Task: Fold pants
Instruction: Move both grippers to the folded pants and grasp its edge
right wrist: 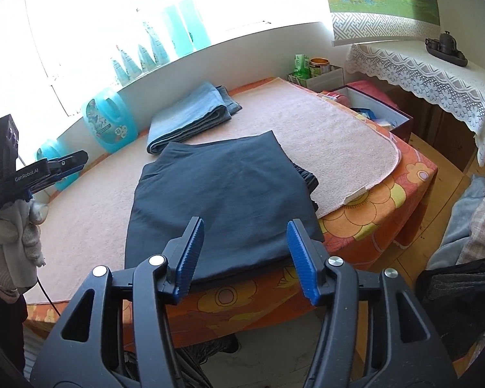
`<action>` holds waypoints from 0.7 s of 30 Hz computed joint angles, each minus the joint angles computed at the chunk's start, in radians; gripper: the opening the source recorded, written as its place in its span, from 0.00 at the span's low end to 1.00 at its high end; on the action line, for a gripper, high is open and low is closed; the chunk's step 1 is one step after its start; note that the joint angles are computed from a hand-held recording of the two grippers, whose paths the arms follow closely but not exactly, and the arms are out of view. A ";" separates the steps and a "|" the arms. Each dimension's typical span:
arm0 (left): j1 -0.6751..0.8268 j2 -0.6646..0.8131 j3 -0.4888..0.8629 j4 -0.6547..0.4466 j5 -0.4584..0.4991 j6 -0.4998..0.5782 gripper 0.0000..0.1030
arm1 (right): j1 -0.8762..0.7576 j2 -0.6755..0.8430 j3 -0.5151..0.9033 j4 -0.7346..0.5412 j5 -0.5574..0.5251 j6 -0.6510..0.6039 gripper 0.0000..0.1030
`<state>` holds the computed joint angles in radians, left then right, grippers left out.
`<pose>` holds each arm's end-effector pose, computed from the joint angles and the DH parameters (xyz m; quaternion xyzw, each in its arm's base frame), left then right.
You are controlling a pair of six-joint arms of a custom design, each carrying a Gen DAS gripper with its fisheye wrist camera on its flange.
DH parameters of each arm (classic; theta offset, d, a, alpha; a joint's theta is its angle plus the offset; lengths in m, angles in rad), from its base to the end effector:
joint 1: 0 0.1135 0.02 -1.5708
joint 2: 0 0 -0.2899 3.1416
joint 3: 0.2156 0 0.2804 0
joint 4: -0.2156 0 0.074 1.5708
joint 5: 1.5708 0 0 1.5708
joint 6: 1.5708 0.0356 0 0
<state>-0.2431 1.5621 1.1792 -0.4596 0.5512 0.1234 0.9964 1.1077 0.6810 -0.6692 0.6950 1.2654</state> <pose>0.3482 -0.1056 0.2788 0.2592 0.8664 -0.2743 0.3269 0.1338 0.1648 0.2240 0.2019 0.8948 0.0592 0.3937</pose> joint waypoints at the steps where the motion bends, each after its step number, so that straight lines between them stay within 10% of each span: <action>1: 0.019 -0.021 -0.025 0.002 0.012 -0.002 0.55 | 0.002 0.002 0.004 -0.003 -0.005 -0.009 0.61; 14: 0.225 -0.191 -0.194 -0.100 0.135 0.037 0.55 | 0.025 -0.059 -0.011 -0.059 -0.023 -0.054 0.80; 21: 0.205 -0.146 -0.199 -0.092 0.131 0.029 0.55 | -0.204 -0.090 -0.036 0.089 -0.204 -0.348 0.88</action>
